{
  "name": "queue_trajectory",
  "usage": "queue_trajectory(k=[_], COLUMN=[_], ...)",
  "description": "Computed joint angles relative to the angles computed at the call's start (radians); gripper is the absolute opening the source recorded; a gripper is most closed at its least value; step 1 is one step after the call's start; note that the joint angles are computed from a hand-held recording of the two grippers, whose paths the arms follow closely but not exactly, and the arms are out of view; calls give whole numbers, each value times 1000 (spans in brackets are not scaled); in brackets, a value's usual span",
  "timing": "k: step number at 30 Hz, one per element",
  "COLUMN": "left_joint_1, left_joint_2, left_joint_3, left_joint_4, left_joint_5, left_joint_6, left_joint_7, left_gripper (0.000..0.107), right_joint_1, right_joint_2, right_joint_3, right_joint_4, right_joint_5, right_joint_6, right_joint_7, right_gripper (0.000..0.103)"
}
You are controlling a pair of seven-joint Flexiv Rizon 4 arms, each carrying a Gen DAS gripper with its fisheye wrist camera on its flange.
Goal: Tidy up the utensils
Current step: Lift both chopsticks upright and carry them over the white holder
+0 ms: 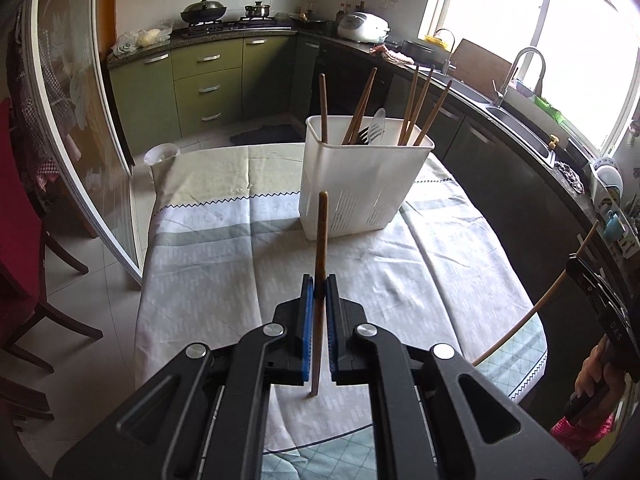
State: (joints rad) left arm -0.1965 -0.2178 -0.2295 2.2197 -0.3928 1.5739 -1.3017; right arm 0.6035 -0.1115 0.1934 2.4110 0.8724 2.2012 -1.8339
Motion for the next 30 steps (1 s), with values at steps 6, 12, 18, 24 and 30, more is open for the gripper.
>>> queue_trajectory(k=[6,12,18,24,30], left_joint_1=[9,20,36,42,-5], left_joint_2=[27,33,44,61,57], left_joint_3=[-31,-62,-89,-109,-54], left_joint_4=[29,53,63,50,-22], left_joint_5=[-17,-67,-94,-131,-94], left_joint_6=[8,38,53,61,49], left_joint_7=[32,75,104,151,144], left_gripper=[6,6,6,6,6], right_joint_1=[4,8,9,-2,-9], right_joint_2=[-1,-3,4,26,89], right_joint_3=[2,3,-3,-6,-25], right_joint_4=[1,3,-5,-35,-162], right_joint_5=[6,6,5,-3,129], right_joint_6=[-1,3,-12,-43,-139], right_joint_7=[-7,-7,-18,-62,-313], right_gripper=[7,7,7,7,7])
